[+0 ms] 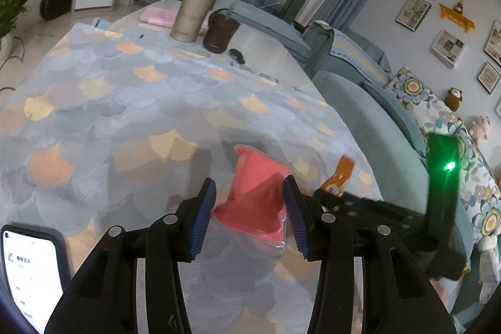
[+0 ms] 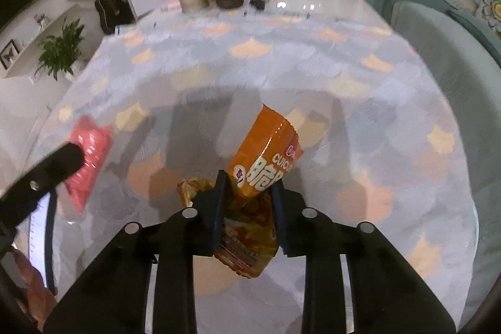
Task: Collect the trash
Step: 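Carry the packet and snack bag to the wastebasket and open both tools to drop them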
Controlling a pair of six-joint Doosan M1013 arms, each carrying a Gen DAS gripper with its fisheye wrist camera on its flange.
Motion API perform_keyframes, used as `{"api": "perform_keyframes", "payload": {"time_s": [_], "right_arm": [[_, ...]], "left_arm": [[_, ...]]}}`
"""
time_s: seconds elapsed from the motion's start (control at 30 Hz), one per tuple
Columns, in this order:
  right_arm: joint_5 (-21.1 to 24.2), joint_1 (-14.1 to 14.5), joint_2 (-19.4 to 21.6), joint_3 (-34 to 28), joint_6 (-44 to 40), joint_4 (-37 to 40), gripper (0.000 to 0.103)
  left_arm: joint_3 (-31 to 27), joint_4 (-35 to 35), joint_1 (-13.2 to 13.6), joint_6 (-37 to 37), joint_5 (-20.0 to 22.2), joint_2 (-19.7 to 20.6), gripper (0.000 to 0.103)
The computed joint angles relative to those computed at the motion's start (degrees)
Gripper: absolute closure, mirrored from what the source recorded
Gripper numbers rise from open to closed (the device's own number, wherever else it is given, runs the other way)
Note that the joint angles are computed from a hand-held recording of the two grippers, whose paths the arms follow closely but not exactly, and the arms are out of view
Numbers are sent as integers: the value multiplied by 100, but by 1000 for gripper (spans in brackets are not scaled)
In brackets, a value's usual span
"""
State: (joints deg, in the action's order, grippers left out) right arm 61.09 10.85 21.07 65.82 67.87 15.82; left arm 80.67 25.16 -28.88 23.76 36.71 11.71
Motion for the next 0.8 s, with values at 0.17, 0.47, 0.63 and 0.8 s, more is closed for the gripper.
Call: {"api": "perform_keyframes", "payload": {"time_s": [0.17, 0.47, 0.63, 0.8], "right_arm": [[-342, -190, -183, 16, -113, 143, 80], [-841, -758, -467, 61, 21, 304, 80], [-988, -1117, -509, 48, 259, 300, 80], [-1034, -1536, -459, 12, 613, 243, 80]], "left_arm": [[-286, -79, -81, 371, -37, 116, 60], [-1363, -369, -350, 1553, 94, 620, 60], [-2090, -824, -482, 2330, 206, 1027, 60], [-2874, -1566, -570, 3200, 340, 1540, 60]]}}
